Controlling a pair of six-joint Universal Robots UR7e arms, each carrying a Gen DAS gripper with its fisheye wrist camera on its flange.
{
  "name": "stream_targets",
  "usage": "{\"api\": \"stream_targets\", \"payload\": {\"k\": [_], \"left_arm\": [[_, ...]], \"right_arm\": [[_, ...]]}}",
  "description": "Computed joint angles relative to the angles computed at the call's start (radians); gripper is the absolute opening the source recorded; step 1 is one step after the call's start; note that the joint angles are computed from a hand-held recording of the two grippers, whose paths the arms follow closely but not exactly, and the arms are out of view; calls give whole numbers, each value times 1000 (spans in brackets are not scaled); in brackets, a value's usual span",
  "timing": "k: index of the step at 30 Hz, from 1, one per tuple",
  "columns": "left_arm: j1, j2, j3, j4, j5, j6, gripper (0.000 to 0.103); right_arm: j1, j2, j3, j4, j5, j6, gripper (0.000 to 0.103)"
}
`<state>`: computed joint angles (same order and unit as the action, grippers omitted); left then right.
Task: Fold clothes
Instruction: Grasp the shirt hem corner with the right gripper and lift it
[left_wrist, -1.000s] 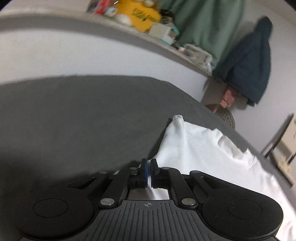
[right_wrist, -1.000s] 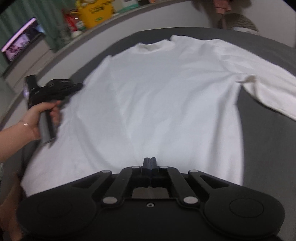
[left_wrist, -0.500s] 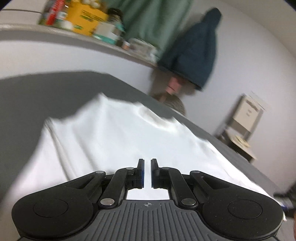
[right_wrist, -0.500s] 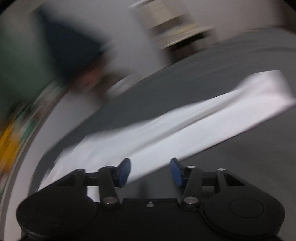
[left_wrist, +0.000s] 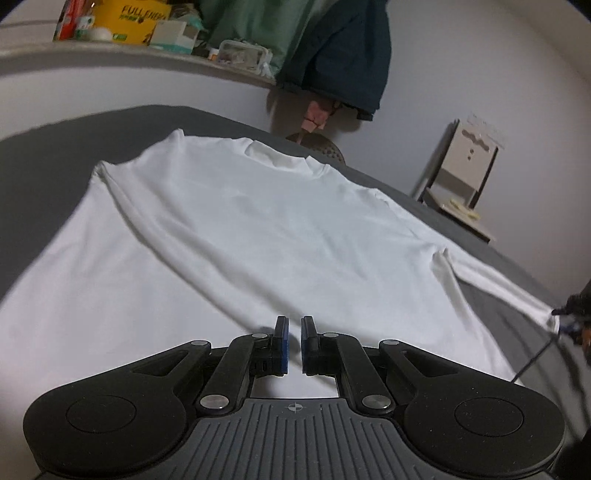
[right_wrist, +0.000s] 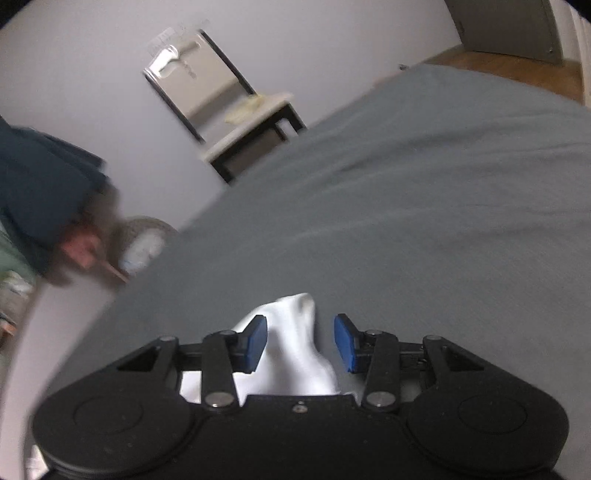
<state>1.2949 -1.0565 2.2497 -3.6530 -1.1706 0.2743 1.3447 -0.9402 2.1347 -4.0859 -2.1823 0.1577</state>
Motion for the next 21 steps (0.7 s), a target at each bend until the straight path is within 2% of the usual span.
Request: {"api": "stream_targets", "payload": {"k": [1,4,5,6,7,8,9,11,12,14,16,19,21], "left_arm": [[2,-3,1,-4,12,3,5],[4,-22,18,-23,28,-28,5],[7,-26,20,-28,25,-37,5],[9,-30,22,-32,24,-44,5],[9,-30,19,-32,29,-45,5],[7,-29,14,-28,37,-46,5],[4,-30,11,-26,45,-48,5],[-4,-34,9,-25,65,-53,5],[-9,-36,8,-22,80,-57,5],[-22,-42,2,7,130,-73,5],[-17,-53,2,20,124,-107,5],[7,-83,9,17,50,-178,5],[32,-109,11,11,-22,-225,5]], "right_arm": [[-3,4,-9,0,-3,-15,39],[-36,-6,-11,5,81,-53,39],[-40,-15,-13,38,105,-59,26],[-43,-25,-16,73,129,-65,5],[-34,-31,-31,130,122,-71,6],[-11,-18,-56,145,73,-116,6],[25,12,-89,118,14,-191,6],[99,80,-144,-6,-32,-318,6],[140,113,-170,-70,-29,-377,6],[222,167,-211,-158,18,-463,6],[318,220,-250,-182,68,-491,6],[443,302,-281,-123,225,-480,6],[503,368,-305,-25,347,-487,6]]}}
